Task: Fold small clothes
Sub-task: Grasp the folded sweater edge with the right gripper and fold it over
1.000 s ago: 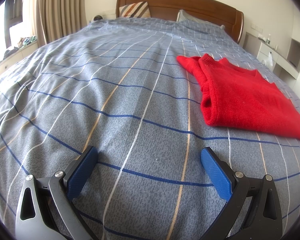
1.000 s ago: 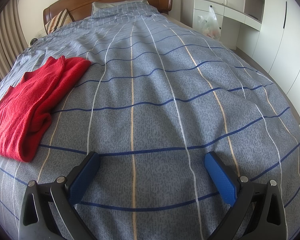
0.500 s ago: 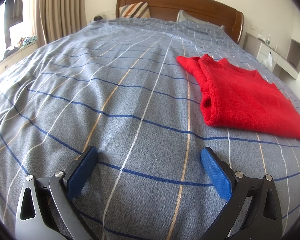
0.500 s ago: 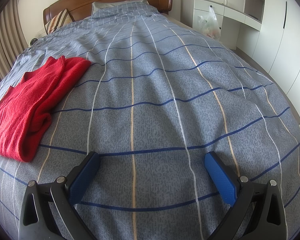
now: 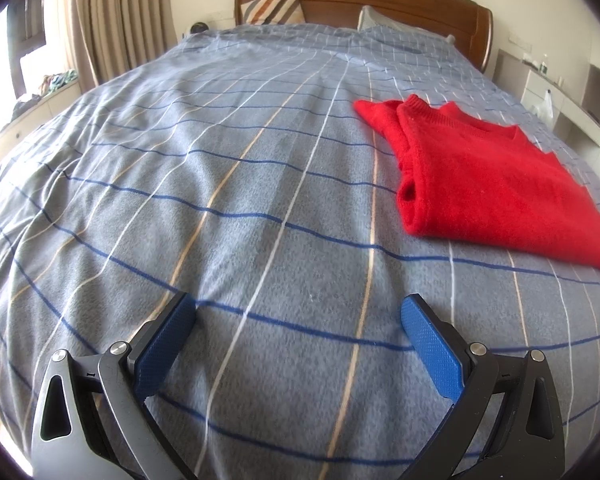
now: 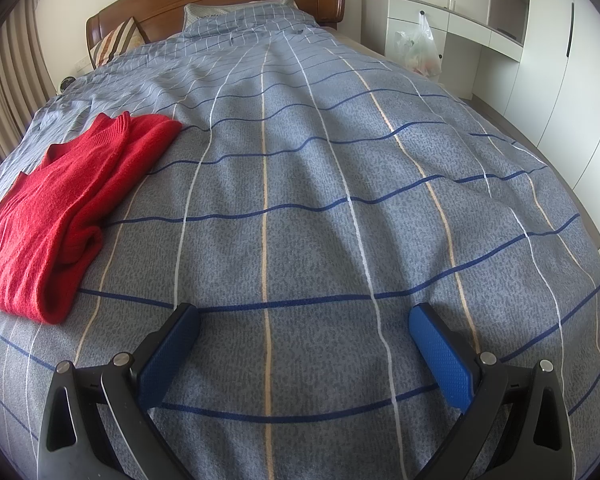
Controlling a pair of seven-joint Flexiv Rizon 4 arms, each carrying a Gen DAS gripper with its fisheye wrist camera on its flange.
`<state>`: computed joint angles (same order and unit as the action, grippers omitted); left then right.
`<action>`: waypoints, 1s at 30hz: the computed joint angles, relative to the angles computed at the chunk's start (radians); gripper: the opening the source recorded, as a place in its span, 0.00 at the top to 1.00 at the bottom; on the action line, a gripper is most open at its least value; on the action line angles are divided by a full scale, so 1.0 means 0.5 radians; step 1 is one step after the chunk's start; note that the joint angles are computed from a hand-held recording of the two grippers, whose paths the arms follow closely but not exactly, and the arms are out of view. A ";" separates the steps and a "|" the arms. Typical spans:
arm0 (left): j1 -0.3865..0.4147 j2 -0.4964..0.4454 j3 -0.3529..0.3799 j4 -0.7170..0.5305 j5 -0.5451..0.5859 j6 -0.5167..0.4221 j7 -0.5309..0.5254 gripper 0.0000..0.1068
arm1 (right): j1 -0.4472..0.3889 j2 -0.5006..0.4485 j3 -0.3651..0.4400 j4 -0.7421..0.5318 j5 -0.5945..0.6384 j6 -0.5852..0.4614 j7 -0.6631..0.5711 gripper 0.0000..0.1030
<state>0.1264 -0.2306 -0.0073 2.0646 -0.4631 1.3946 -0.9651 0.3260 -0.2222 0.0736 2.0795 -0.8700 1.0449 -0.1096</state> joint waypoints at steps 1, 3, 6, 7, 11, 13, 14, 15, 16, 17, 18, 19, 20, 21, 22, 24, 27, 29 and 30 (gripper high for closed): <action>0.042 0.055 -0.079 0.073 -0.128 0.019 0.107 0.04 | 0.000 0.002 -0.001 0.002 -0.003 0.001 0.003 0.00; 0.067 0.148 -0.178 0.212 -0.406 0.056 0.349 0.04 | -0.002 0.007 -0.001 0.009 -0.008 0.004 0.011 0.00; -0.008 0.242 -0.211 0.366 -0.683 0.168 0.599 0.04 | 0.004 -0.018 -0.003 -0.023 0.004 -0.002 0.000 0.00; -0.035 0.264 -0.216 0.393 -0.776 0.181 0.676 0.04 | 0.005 -0.017 -0.005 -0.021 0.001 -0.003 0.004 0.00; -0.122 0.299 -0.194 0.369 -1.140 0.095 0.948 0.04 | -0.040 -0.073 0.078 -0.148 0.341 -0.038 -0.356 0.00; -0.173 0.282 -0.196 0.329 -1.433 0.112 1.134 0.04 | -0.088 -0.069 0.102 -0.151 0.569 0.284 -0.426 0.00; -0.190 0.269 -0.180 0.310 -1.514 0.102 1.175 0.04 | -0.097 -0.085 0.088 -0.132 0.649 0.584 -0.378 0.00; -0.203 0.249 -0.154 0.290 -1.533 0.078 1.165 0.04 | -0.122 -0.134 0.122 -0.159 0.778 0.826 -0.382 0.00; -0.219 0.226 -0.125 0.271 -1.514 0.058 1.128 0.04 | -0.173 -0.206 0.221 -0.240 0.958 0.952 -0.484 0.00; -0.237 0.207 -0.102 0.260 -1.497 0.060 1.110 0.04 | -0.230 -0.282 0.326 -0.347 1.065 0.965 -0.576 0.00; -0.252 0.187 -0.092 0.248 -1.484 0.085 1.109 0.04 | -0.253 -0.353 0.383 -0.456 1.116 0.913 -0.640 0.00; -0.265 0.175 -0.090 0.242 -1.483 0.113 1.126 0.04 | -0.300 -0.441 0.475 -0.581 1.184 0.832 -0.728 0.03; -0.272 0.177 -0.090 0.250 -1.495 0.131 1.158 0.04 | -0.354 -0.537 0.576 -0.706 1.261 0.751 -0.819 0.07; -0.280 0.176 -0.089 0.255 -1.486 0.146 1.166 0.04 | -0.392 -0.627 0.652 -0.820 1.330 0.671 -0.887 0.19; -0.287 0.176 -0.086 0.262 -1.471 0.157 1.166 0.04 | -0.420 -0.706 0.716 -0.922 1.399 0.589 -0.936 0.28; -0.293 0.194 -0.086 0.289 -1.482 0.170 1.195 0.04 | -0.402 -0.799 0.737 -1.064 1.484 0.451 -0.949 0.67; -0.293 0.213 -0.069 0.305 -1.506 0.143 1.205 0.04 | -0.270 -0.783 0.609 -1.202 1.441 0.229 -0.945 0.90; -0.292 0.214 -0.060 0.302 -1.525 0.126 1.196 0.04 | -0.179 -0.772 0.544 -1.304 1.431 0.221 -0.957 0.90; -0.293 0.205 -0.060 0.291 -1.531 0.125 1.187 0.04 | -0.144 -0.788 0.536 -1.385 1.446 0.233 -0.982 0.91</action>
